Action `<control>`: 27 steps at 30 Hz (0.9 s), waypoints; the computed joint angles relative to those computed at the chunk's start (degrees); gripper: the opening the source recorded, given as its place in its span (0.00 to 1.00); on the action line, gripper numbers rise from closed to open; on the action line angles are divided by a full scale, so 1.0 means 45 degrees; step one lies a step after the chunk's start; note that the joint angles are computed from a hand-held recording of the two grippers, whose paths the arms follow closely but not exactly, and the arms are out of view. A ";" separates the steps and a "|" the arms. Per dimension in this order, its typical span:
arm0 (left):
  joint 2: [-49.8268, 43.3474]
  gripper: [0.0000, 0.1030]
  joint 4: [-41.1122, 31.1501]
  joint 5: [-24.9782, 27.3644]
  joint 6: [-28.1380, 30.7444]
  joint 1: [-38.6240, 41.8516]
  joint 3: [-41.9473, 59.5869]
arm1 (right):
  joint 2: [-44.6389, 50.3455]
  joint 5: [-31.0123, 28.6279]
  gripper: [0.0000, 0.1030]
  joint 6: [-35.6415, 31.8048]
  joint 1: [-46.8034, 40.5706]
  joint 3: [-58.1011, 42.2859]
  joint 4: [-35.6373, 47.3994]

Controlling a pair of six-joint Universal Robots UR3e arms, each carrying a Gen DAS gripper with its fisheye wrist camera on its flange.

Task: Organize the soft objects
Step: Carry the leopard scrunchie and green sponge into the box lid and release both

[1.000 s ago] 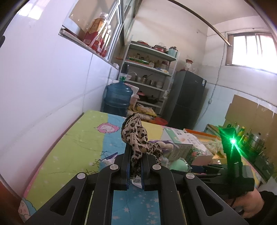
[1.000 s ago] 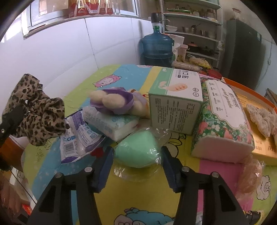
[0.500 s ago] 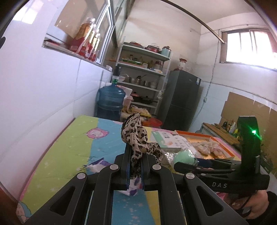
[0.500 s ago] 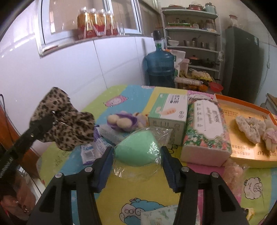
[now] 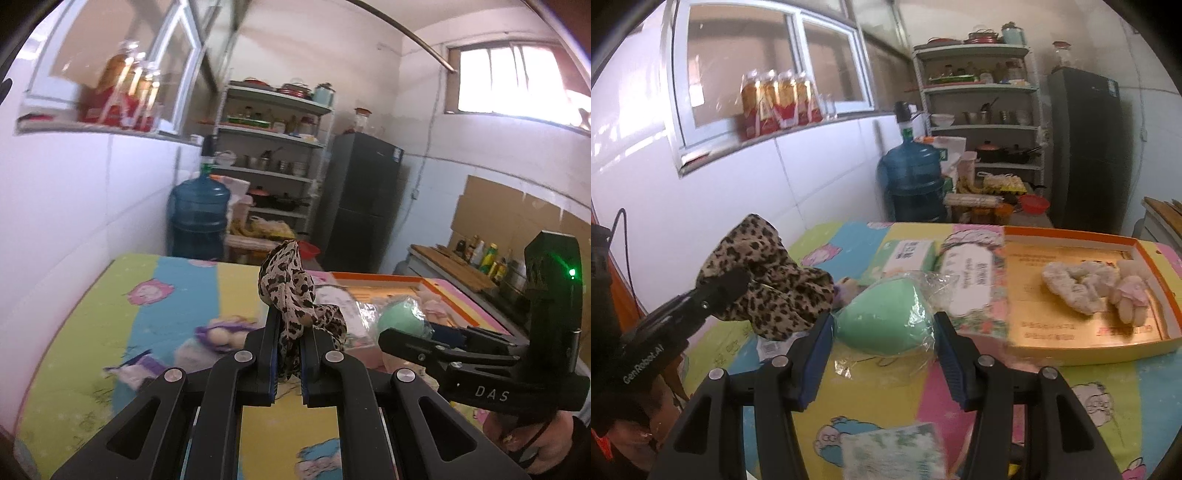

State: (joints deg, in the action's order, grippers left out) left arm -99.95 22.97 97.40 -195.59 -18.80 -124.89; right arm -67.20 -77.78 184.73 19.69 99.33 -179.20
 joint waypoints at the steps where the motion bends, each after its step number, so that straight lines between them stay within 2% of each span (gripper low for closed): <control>1: -0.0187 0.08 -0.0182 0.0093 0.0023 -0.0208 0.0371 | -0.0212 0.0051 0.53 0.0000 -0.0226 0.0297 -0.0195; 14: -0.3274 0.08 -0.3086 0.0593 -0.0123 -0.2343 0.5903 | -0.1935 0.1681 0.53 0.0035 -0.3517 0.3415 -0.1857; 19: -0.4197 0.08 -0.4255 0.0633 -0.0189 -0.2729 0.7637 | -0.2101 0.2188 0.53 0.0133 -0.4588 0.4140 -0.2437; 27: -0.6230 0.08 -0.6635 0.0816 -0.0402 -0.3292 1.1614 | -0.2248 0.3329 0.53 -0.0081 -0.6294 0.5023 -0.2995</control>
